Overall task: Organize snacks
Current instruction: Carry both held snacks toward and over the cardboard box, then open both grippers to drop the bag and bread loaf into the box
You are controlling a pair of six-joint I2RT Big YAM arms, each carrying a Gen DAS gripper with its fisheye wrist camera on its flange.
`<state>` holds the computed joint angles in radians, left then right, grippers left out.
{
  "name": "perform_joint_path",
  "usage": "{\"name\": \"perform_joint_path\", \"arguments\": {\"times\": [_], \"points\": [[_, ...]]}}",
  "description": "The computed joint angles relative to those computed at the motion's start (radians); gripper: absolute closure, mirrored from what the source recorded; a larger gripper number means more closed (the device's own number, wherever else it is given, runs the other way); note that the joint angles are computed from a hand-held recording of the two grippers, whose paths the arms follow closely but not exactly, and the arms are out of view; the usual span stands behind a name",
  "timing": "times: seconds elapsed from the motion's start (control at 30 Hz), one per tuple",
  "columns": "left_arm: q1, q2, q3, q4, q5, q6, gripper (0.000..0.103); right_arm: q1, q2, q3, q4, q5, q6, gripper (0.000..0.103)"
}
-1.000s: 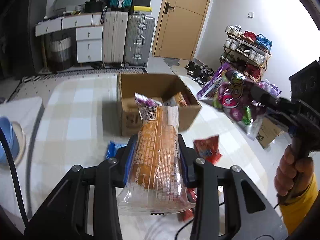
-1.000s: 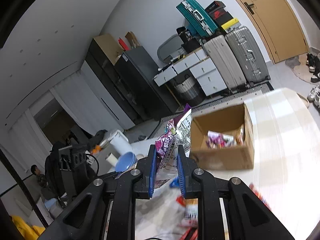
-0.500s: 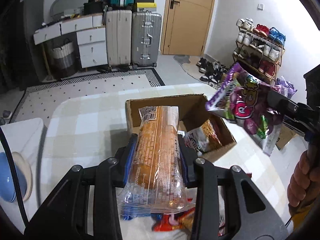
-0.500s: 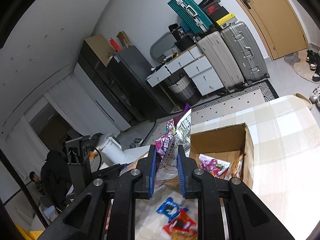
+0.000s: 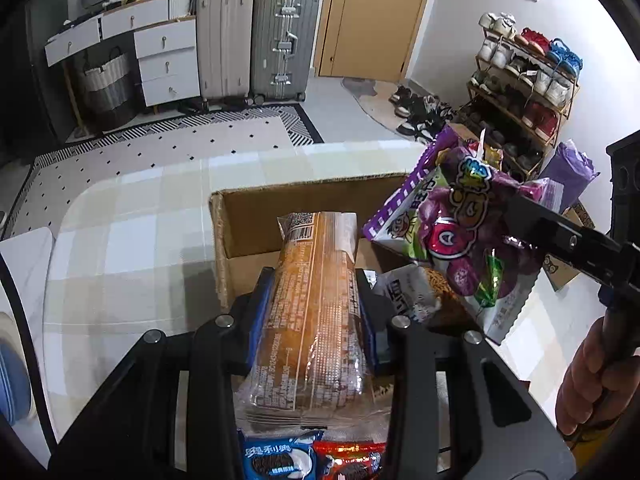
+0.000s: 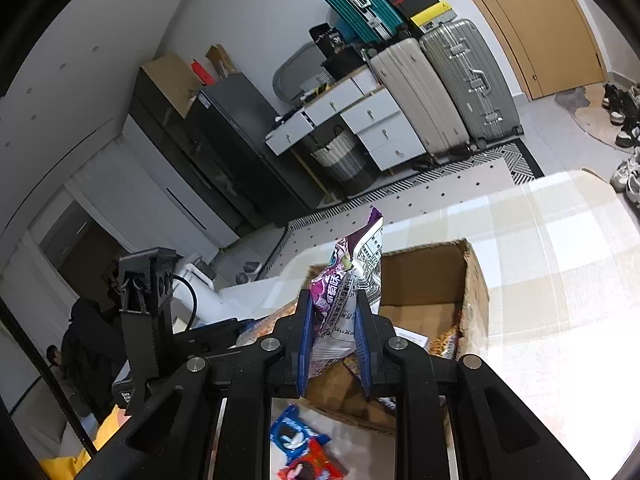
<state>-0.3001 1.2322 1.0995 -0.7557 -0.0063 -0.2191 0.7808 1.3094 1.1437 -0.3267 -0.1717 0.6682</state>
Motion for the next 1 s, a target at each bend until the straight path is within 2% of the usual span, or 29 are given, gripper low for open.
{"name": "perform_joint_path", "arguments": {"times": [0.27,0.5,0.6,0.67,0.7,0.8,0.9,1.0], "points": [[-0.006,0.099,0.036,0.037,-0.006,0.008,0.069,-0.012,0.01,-0.019,0.008,0.005,-0.007,0.084],[-0.022,0.12,0.018,0.07,-0.031,0.001,0.069,-0.002,0.026,0.0,-0.029,0.03,-0.036,0.084],[-0.023,0.106,-0.004,0.082,-0.025,-0.017,0.068,0.0,0.039,0.01,-0.043,0.017,-0.036,0.084],[-0.02,0.093,-0.024,0.083,-0.017,-0.013,0.062,0.003,0.052,0.022,-0.061,0.005,-0.047,0.084],[-0.021,0.089,-0.033,0.085,-0.016,-0.012,0.056,0.006,0.059,0.031,-0.075,0.005,-0.055,0.084],[-0.024,0.074,-0.065,0.105,-0.017,-0.018,0.055,0.018,0.075,0.052,-0.107,0.03,-0.068,0.084],[-0.022,0.06,-0.09,0.114,-0.009,-0.022,0.053,0.022,0.081,0.062,-0.13,0.053,-0.067,0.079],[-0.033,0.031,-0.118,0.112,-0.013,-0.03,0.051,0.02,0.071,0.057,-0.139,0.068,-0.063,0.066]]}}
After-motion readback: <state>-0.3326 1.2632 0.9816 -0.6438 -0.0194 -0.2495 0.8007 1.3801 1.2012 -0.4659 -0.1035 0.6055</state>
